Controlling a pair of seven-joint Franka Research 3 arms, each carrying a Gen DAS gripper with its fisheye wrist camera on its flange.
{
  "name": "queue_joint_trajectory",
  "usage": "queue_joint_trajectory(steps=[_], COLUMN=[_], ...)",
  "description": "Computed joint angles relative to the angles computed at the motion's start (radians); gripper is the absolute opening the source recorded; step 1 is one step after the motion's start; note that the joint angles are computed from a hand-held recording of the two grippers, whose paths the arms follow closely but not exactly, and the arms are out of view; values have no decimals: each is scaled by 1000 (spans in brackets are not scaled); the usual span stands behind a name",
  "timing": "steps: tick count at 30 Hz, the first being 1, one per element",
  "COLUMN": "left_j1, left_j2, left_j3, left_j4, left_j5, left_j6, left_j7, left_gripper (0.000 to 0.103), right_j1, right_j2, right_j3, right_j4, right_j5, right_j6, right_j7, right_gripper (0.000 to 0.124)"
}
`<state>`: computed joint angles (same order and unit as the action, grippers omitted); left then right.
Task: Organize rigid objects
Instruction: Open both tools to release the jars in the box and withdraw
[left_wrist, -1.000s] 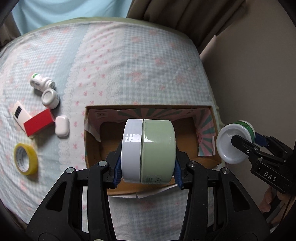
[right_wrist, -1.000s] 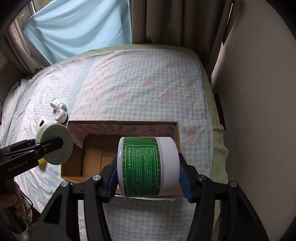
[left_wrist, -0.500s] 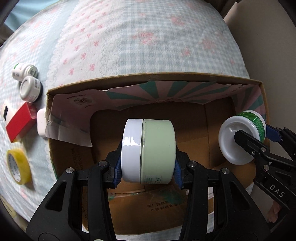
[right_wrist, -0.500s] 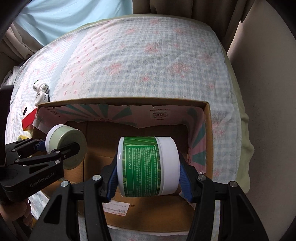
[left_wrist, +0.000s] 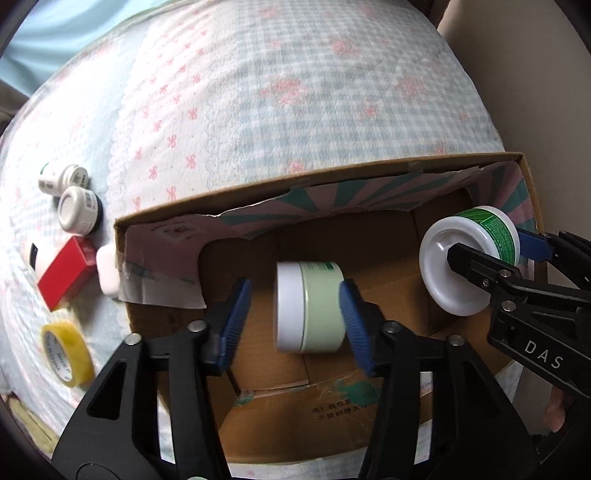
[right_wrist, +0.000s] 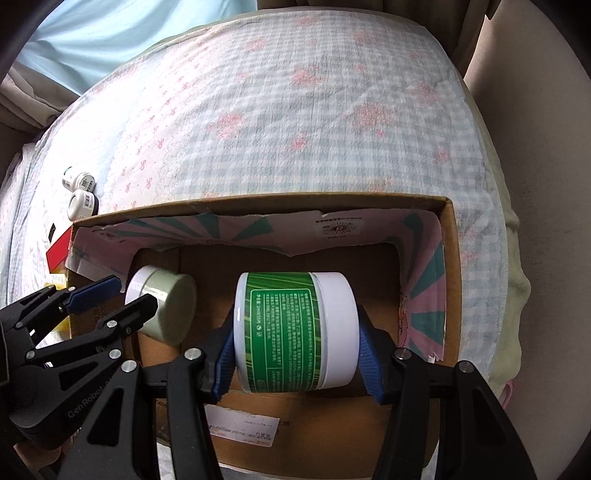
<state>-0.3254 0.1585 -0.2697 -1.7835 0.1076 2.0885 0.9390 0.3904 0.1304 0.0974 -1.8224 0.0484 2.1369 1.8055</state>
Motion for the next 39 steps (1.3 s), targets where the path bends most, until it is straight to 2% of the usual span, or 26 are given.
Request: queue_joint_trajectory(steps=[1, 2, 3, 4, 5, 8, 16, 28, 34, 39], left_j1=[-2, 2, 16, 28, 33, 42, 32, 9, 4, 13], left_j2=[-4, -22, -54, -84, -105, -150, -207, -279, -386, -495], left_j3=[3, 7, 10, 14, 17, 22, 16, 6, 10, 15], left_j4=[3, -13, -52, -86, -104, -142, -189, -176, -208, -236], left_j5=[16, 16, -20, -59, -68, -72, -92, -44, -41, -1], left_j6=[-11, -6, 30, 54, 44, 12, 3, -25, -56, -126], left_j7=[-10, -24, -19, -15, -25, -32, -15, -9, -38, -52], left_gripper=[94, 103, 103, 103, 103, 103, 103, 103, 103, 103], right_j1=[3, 8, 5, -3, -13, -34, -44, -37, -33, -21], right_j2=[-5, -15, -36, -64, -88, -124, -138, -213, -269, -288], right_j3=[-2, -6, -9, -10, -11, -9, 5, 25, 43, 62], right_j4=[-4, -12, -37, -73, -105, -142, -111, -115, -115, -80], right_j5=[-15, -54, -59, -44, -10, 44, 107, 34, 4, -23], right_j6=[3, 7, 41, 89, 131, 162, 61, 12, 4, -2], right_j7=[23, 63, 77, 79, 70, 77, 61, 117, 117, 114], right_gripper=[58, 72, 84, 103, 103, 103, 103, 103, 103, 103])
